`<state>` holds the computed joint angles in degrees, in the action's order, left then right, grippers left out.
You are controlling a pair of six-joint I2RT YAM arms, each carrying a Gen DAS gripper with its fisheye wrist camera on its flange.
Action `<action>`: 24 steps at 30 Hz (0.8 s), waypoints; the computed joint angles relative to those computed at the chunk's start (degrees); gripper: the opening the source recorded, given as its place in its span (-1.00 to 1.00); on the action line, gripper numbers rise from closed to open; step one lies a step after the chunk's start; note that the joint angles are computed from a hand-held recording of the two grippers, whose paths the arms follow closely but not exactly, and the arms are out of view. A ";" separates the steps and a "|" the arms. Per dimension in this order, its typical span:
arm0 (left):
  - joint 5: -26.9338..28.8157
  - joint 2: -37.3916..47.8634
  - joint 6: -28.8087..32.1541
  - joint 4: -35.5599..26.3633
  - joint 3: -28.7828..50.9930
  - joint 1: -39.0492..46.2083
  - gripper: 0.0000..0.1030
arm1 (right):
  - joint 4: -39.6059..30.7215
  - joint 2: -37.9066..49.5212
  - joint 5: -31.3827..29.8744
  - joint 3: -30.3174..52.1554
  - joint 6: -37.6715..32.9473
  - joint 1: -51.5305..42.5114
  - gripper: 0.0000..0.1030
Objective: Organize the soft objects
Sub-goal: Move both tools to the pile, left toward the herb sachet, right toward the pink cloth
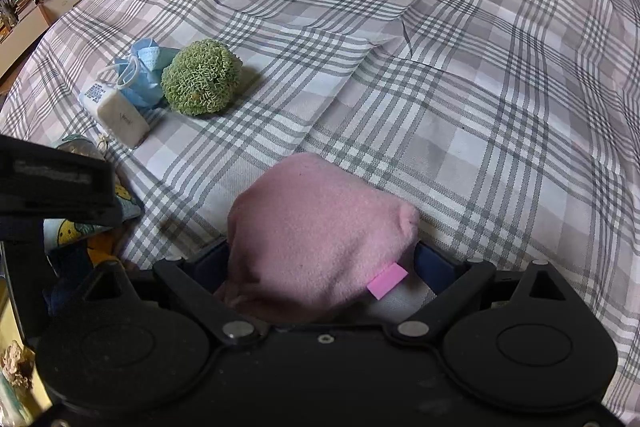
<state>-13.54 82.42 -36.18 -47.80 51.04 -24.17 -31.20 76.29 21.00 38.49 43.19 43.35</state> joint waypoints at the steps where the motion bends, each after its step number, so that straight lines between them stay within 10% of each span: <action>1: 0.21 0.75 0.09 0.38 0.03 0.19 0.60 | 0.02 0.12 0.21 0.03 -0.03 0.16 0.86; 12: 2.10 6.12 0.59 3.39 0.80 1.19 0.59 | 0.77 -0.22 0.43 -0.46 -0.60 0.47 0.84; 24: 0.72 6.59 -0.49 2.94 1.16 0.23 0.68 | 1.47 -3.22 -1.25 -1.49 -1.41 0.69 0.29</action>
